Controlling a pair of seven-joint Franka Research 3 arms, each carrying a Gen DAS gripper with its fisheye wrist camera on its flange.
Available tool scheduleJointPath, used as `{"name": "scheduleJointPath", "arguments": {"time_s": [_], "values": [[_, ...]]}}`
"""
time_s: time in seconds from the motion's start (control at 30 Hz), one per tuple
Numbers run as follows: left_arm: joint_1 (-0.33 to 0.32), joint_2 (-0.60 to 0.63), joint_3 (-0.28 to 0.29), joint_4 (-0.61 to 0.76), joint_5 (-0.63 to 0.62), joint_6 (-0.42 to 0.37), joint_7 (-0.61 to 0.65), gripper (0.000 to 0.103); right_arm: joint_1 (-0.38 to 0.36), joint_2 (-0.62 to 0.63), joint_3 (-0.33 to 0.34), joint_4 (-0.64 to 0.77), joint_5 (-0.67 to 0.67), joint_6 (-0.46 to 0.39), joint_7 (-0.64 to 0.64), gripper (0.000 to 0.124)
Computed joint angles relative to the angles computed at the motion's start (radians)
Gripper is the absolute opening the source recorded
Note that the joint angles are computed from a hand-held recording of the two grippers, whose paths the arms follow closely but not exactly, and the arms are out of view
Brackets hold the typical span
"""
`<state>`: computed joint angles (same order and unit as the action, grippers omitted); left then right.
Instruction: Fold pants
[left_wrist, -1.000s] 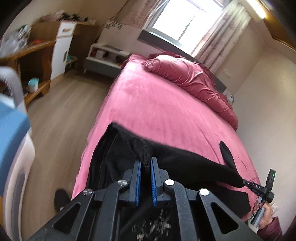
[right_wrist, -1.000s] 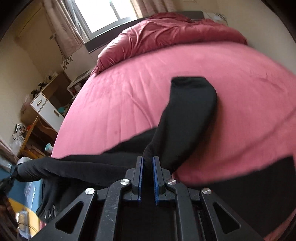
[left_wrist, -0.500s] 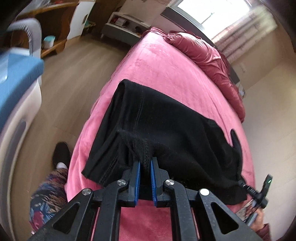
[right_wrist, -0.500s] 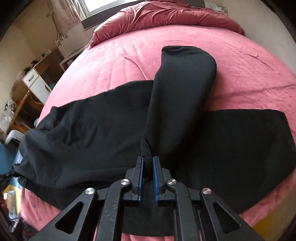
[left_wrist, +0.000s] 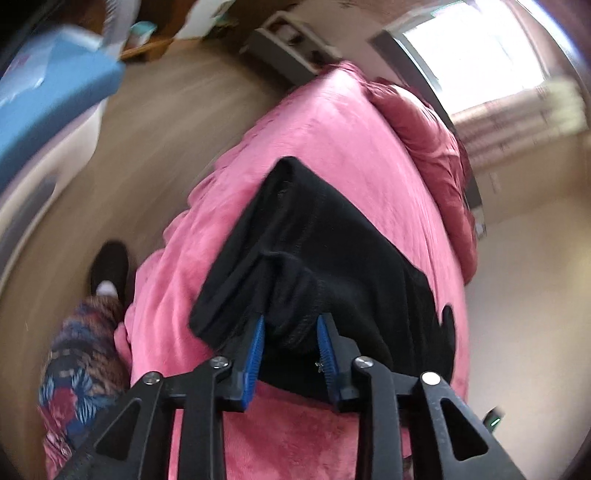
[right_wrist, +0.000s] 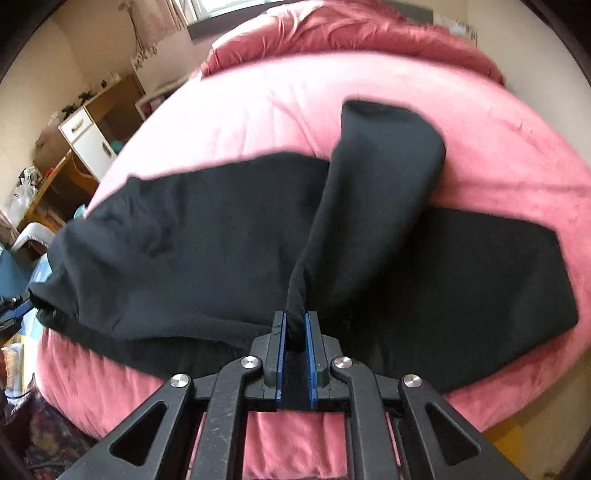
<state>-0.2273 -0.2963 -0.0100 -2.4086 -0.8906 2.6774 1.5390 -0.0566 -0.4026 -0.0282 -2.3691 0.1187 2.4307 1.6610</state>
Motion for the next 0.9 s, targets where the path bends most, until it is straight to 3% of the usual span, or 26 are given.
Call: {"name": "scheduleJointPath", "arguments": {"time_s": [0.2,0.3,0.47,0.63,0.73,0.9], "values": [[-0.02,-0.069,0.016,-0.059,-0.053,0.104,-0.051,0.041,0.004,-0.008,-0.025,-0.016,0.049,-0.006,-0.019,0.023],[-0.03,-0.071,0.013,-0.051,0.015,0.086,-0.08,0.041,-0.013,-0.029,-0.023,-0.012,0.034,-0.029,-0.015,0.041],[-0.034,-0.002,-0.019,0.01,0.141,0.06,-0.117,0.048,-0.06,-0.042,-0.003,0.016,-0.033,-0.017,0.031,0.047],[-0.019,0.063,-0.028,0.062,0.144,0.077,-0.192,0.048,-0.093,0.098,0.002,0.174,-0.102,0.028,0.113,0.053],[0.013,0.086,-0.053,0.085,0.224,0.075,-0.275,0.048,-0.076,0.236,-0.01,0.323,-0.124,0.039,0.131,0.059],[0.037,0.12,-0.081,0.118,0.348,0.061,-0.332,0.045,-0.02,0.511,-0.043,0.633,-0.187,-0.08,0.174,0.059]]}}
